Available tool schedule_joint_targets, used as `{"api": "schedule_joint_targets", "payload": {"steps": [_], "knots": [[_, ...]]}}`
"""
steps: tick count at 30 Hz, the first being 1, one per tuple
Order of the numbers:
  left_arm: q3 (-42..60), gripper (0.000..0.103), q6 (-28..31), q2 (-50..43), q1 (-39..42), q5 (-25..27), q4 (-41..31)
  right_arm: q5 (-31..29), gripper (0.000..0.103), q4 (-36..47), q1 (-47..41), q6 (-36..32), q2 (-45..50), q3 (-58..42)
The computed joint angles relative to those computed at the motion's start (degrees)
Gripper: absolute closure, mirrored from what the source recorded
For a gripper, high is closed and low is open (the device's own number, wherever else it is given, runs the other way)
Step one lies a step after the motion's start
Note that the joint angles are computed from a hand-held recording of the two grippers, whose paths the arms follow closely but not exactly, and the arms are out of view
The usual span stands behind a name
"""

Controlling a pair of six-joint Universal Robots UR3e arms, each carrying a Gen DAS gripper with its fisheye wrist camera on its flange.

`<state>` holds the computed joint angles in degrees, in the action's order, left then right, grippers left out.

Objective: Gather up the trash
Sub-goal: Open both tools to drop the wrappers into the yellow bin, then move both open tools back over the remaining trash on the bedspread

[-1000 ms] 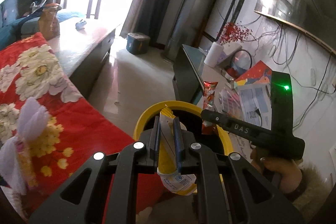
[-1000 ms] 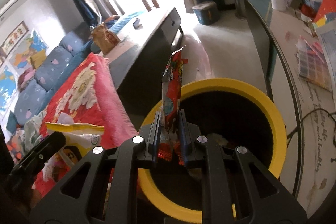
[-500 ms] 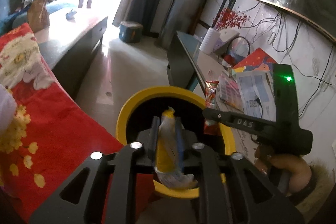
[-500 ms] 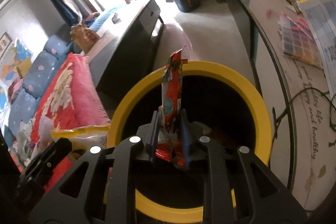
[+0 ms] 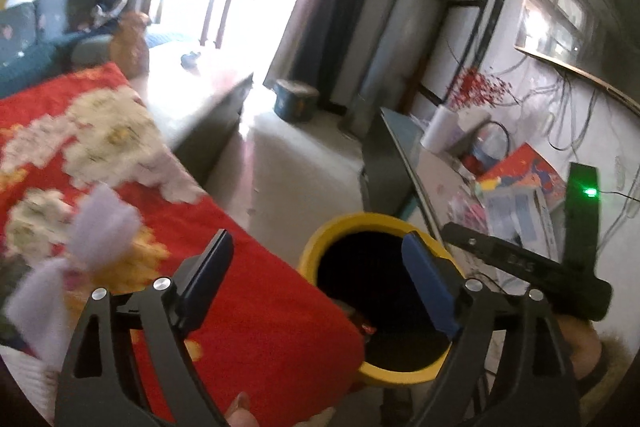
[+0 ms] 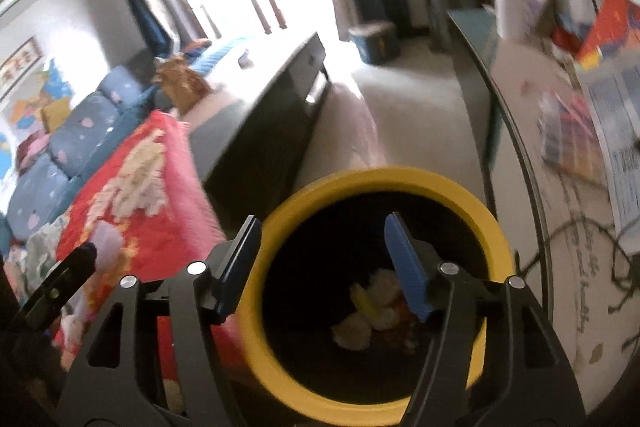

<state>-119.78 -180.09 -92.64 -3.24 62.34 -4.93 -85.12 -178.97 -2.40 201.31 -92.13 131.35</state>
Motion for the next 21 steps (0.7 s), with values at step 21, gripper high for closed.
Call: {"api": "schedule_joint_targets", "payload": {"steps": [21], "knots": [[-12.59,0.018,5.57,24.45,23.54,-9.07,-9.10,-5.14,0.043,1.64,19.66,-2.54,6.19,-15.97]]}}
